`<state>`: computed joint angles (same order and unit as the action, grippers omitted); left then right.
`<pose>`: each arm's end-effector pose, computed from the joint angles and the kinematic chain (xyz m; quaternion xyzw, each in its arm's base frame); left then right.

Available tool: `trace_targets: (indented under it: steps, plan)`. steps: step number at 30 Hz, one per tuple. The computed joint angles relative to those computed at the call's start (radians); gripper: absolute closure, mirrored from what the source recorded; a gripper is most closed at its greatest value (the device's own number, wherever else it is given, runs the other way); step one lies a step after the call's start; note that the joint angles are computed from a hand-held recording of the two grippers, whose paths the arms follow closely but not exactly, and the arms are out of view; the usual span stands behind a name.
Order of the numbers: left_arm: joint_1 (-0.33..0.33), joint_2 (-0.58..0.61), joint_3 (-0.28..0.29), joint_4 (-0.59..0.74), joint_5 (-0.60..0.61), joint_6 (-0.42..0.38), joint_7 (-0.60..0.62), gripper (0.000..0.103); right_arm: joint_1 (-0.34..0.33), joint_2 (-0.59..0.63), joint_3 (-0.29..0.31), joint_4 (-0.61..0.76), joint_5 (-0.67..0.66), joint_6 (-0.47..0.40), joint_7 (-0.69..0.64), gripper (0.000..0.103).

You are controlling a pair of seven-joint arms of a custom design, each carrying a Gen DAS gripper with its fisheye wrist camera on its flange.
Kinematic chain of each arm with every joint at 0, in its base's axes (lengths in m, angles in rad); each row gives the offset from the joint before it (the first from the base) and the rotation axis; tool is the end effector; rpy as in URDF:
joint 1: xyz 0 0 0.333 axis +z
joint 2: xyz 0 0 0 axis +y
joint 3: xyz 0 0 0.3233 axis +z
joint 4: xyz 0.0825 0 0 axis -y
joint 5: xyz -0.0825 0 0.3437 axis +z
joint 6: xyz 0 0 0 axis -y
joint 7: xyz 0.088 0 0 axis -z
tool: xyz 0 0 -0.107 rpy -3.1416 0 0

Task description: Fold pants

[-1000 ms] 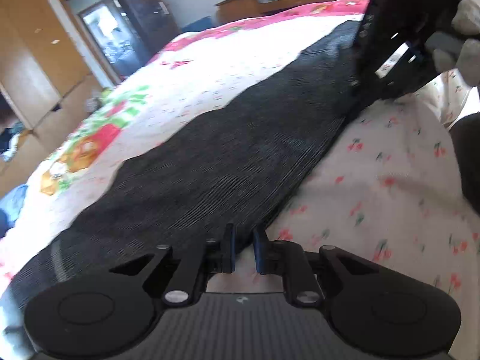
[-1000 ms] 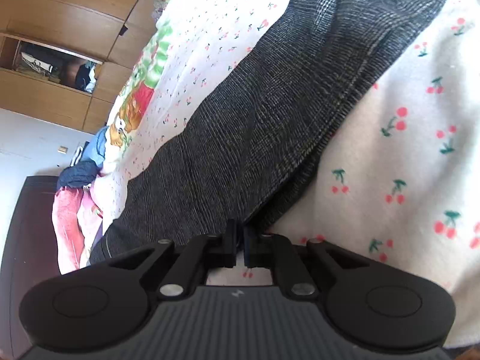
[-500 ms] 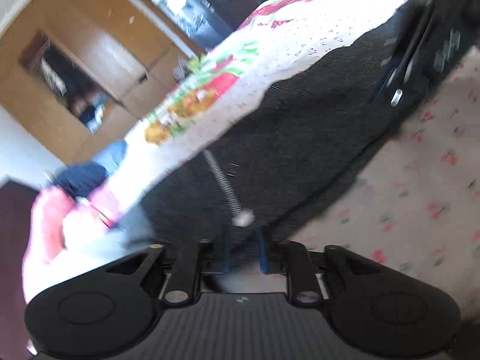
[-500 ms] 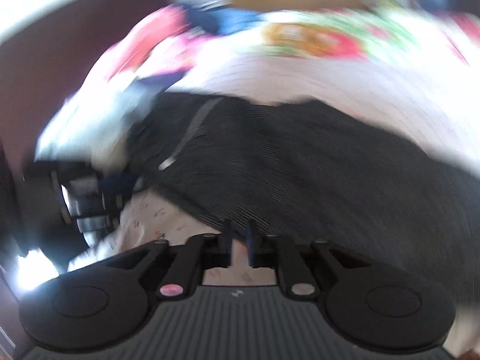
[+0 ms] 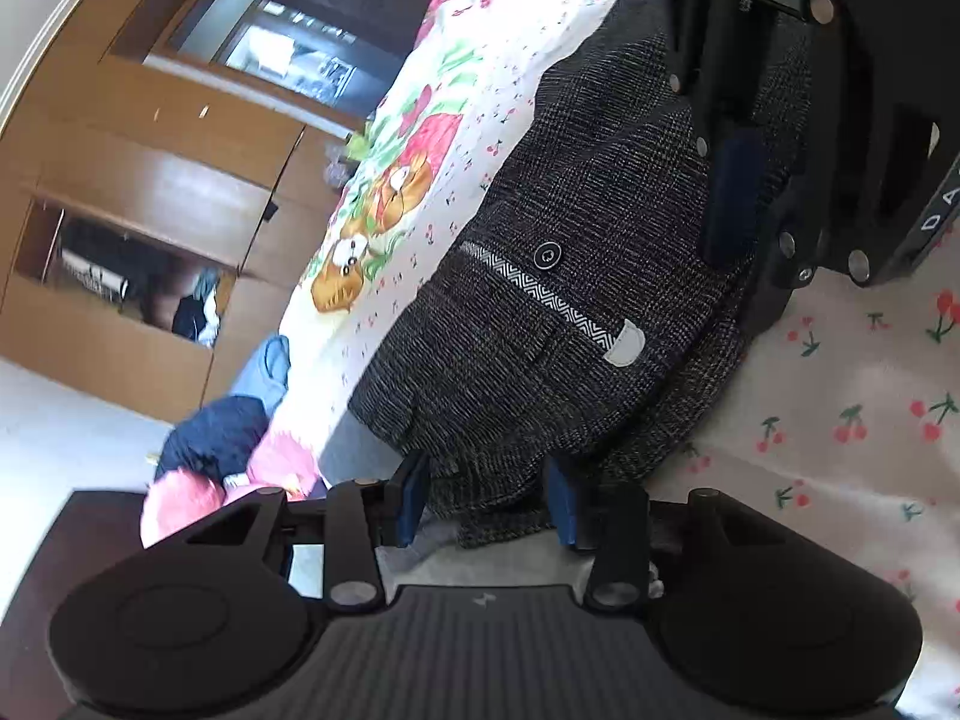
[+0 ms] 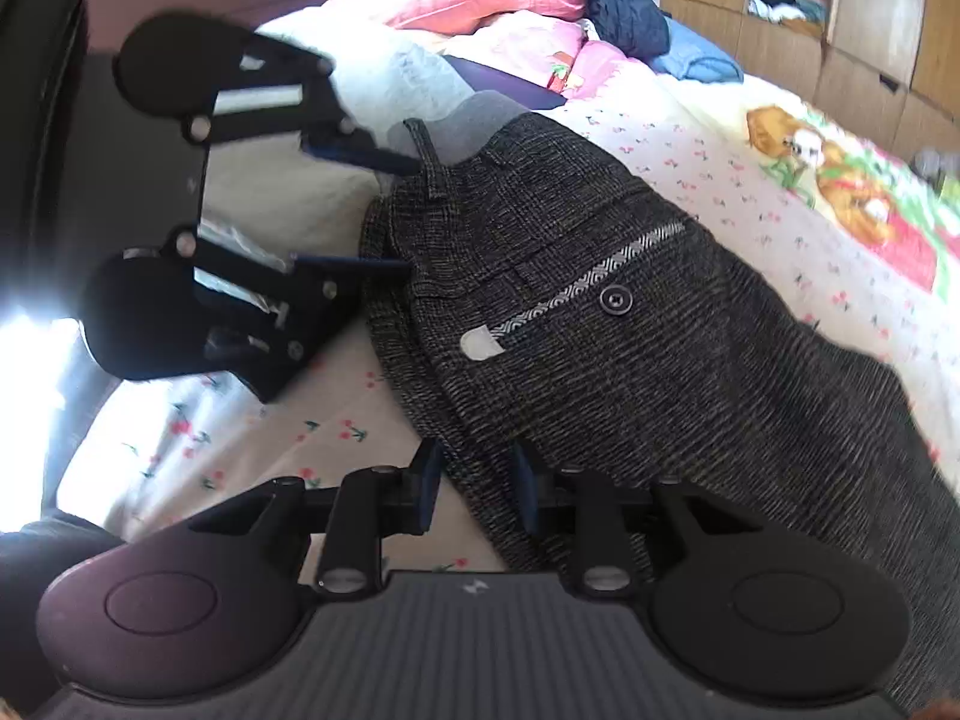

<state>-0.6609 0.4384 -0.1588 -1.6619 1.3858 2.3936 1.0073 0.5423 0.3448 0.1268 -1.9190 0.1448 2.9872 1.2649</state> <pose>0.4734 -0.4721 0.4196 -0.1689 0.8551 -0.0791 0.4838 0.5139 0.3820 0.4319 -0.8685 0.3439 -0.1556 0.3214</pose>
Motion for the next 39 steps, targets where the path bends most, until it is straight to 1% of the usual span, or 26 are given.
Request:
trace_targets:
  steps: [2,4,5,6,8,9,10,11,14,16,17,18,20,21,22,24,25,26,27,28,30,33,35,36,37,39]
  plan:
    - [0.013,-0.002,-0.004,0.004,-0.027,0.016,0.012,0.046,-0.021,-0.007,0.021,0.006,0.033,-0.021,-0.004,0.080]
    - [0.019,-0.009,-0.001,-0.004,-0.029,0.032,0.008,0.047,-0.078,-0.025,0.081,0.006,0.118,-0.055,-0.037,0.080]
    - [0.018,-0.011,0.003,-0.009,-0.017,0.035,0.001,0.047,-0.092,-0.030,0.097,0.004,0.158,-0.056,-0.055,0.080]
    - [0.014,-0.011,0.005,-0.014,-0.005,0.031,-0.017,0.047,-0.073,-0.033,0.078,-0.002,0.154,-0.037,-0.050,0.081]
    - [0.016,-0.009,0.005,-0.011,0.002,0.037,-0.053,0.050,0.018,-0.017,-0.023,-0.002,0.023,0.019,0.034,0.079]
    - [0.017,-0.010,0.004,-0.012,0.001,0.041,-0.070,0.052,0.031,-0.009,-0.036,0.011,0.011,0.005,0.041,0.078]
    - [0.020,-0.011,0.001,-0.013,-0.005,0.048,-0.072,0.052,0.017,-0.002,-0.017,0.023,0.022,-0.016,0.035,0.077]
    - [0.023,-0.017,0.000,-0.021,-0.005,0.057,-0.070,0.052,0.032,0.006,-0.032,0.033,0.003,-0.025,0.052,0.079]
    - [0.023,-0.014,0.002,-0.022,0.019,0.074,-0.107,0.052,0.159,0.033,-0.174,0.039,-0.165,0.027,0.185,0.079]
    - [0.033,-0.011,0.002,-0.014,0.007,0.096,-0.147,0.052,0.190,0.036,-0.208,0.050,-0.213,0.011,0.238,0.079]
    - [0.039,-0.014,0.001,-0.014,-0.004,0.106,-0.156,0.053,0.187,0.024,-0.204,0.040,-0.237,0.006,0.237,0.078]
    - [0.040,-0.017,0.003,-0.018,-0.004,0.112,-0.161,0.055,0.205,0.014,-0.225,0.028,-0.279,0.002,0.250,0.078]
    - [0.035,-0.017,0.011,-0.024,0.023,0.105,-0.168,0.055,0.279,0.016,-0.326,0.011,-0.398,0.016,0.365,0.080]
    - [0.039,-0.016,0.010,-0.025,0.024,0.110,-0.165,0.055,0.280,0.023,-0.335,0.016,-0.411,0.010,0.399,0.080]
    - [0.046,-0.020,0.008,-0.033,0.026,0.131,-0.168,0.055,0.272,0.030,-0.331,0.027,-0.410,0.007,0.431,0.081]
    - [0.070,-0.039,-0.005,-0.059,0.004,0.200,-0.140,0.055,0.239,0.042,-0.296,0.052,-0.403,-0.010,0.454,0.082]
    - [0.068,-0.048,-0.007,-0.071,0.008,0.209,-0.129,0.055,0.238,0.041,-0.295,0.052,-0.422,-0.009,0.464,0.084]
    - [0.066,-0.056,-0.007,-0.083,0.019,0.213,-0.116,0.055,0.215,0.035,-0.268,0.046,-0.421,-0.004,0.451,0.092]
    - [0.064,-0.060,-0.007,-0.092,0.036,0.216,-0.110,0.055,0.194,0.027,-0.243,0.038,-0.414,0.000,0.439,0.096]
    - [0.065,-0.062,-0.008,-0.098,0.049,0.225,-0.110,0.055,0.193,0.021,-0.243,0.031,-0.419,0.006,0.449,0.099]
    - [0.077,-0.059,-0.019,-0.100,0.026,0.260,-0.095,0.055,0.196,0.013,-0.248,0.024,-0.428,0.024,0.475,0.101]
    - [0.061,-0.054,-0.011,-0.099,0.084,0.272,-0.109,0.055,0.130,-0.003,-0.172,0.024,-0.340,0.017,0.466,0.101]
    - [0.062,-0.044,-0.013,-0.089,0.090,0.270,-0.101,0.055,0.092,-0.018,-0.128,0.017,-0.285,0.022,0.440,0.101]
    - [0.064,-0.037,-0.014,-0.080,0.074,0.266,-0.096,0.057,0.077,-0.025,-0.110,0.015,-0.261,0.021,0.426,0.101]
    - [0.062,-0.029,-0.015,-0.071,0.058,0.256,-0.079,0.064,0.062,-0.032,-0.091,0.011,-0.233,0.016,0.415,0.101]
    - [0.066,-0.039,-0.019,-0.080,0.038,0.279,-0.048,0.075,0.047,-0.039,-0.073,0.014,-0.190,0.008,0.403,0.101]
